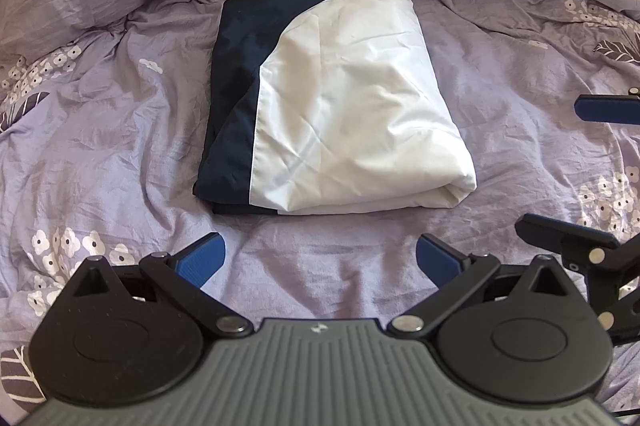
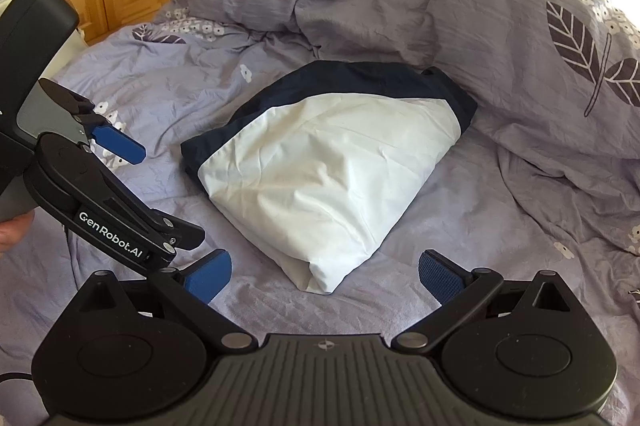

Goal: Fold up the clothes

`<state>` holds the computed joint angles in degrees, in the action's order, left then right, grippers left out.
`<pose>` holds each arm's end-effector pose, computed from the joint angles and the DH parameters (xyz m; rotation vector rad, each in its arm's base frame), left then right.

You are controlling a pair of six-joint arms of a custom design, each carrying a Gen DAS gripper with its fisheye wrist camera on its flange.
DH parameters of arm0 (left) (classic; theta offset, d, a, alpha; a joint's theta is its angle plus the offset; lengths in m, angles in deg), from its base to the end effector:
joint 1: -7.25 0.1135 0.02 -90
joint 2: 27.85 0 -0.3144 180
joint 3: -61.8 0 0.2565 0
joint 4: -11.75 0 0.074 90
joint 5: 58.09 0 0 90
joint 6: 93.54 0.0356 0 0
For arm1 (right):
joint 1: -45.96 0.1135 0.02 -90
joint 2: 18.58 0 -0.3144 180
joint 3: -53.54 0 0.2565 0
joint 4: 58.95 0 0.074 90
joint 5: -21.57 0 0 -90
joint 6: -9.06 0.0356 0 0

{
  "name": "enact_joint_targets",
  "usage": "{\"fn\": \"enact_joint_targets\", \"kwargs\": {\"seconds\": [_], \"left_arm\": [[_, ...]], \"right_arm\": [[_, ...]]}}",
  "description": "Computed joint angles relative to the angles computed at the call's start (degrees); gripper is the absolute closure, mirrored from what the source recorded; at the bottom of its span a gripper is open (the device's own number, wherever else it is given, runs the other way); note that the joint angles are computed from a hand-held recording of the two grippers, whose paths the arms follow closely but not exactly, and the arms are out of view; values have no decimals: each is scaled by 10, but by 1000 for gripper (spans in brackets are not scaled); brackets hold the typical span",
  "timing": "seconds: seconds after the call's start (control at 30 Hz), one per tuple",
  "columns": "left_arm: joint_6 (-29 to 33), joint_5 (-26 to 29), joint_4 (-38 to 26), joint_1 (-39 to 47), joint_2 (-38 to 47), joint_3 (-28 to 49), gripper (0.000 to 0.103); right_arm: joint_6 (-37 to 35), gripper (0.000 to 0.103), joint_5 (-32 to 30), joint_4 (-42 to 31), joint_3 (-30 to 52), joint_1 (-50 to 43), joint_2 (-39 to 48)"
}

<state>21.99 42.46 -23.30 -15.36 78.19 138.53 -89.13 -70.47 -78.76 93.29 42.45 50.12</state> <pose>0.3462 -0.1512 0.1918 1.1448 2.4248 -0.2319 0.2022 -0.0111 0.1999 -0.1151 2.4190 -0.0500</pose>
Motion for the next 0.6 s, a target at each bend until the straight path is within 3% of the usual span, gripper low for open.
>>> {"fn": "enact_joint_targets", "kwargs": {"seconds": [0.3,0.43,0.6], "left_arm": [[10,-7,25,-1,26,24,0],[-10,-12,29,8,63,59,0],[-40,-42,23,19,121,109,0]], "right_arm": [[-5,1,-13,64,-3,-24,27],[22,2,-94,89,11,-80,89],[119,6,-191,122,46,-156,250]]}}
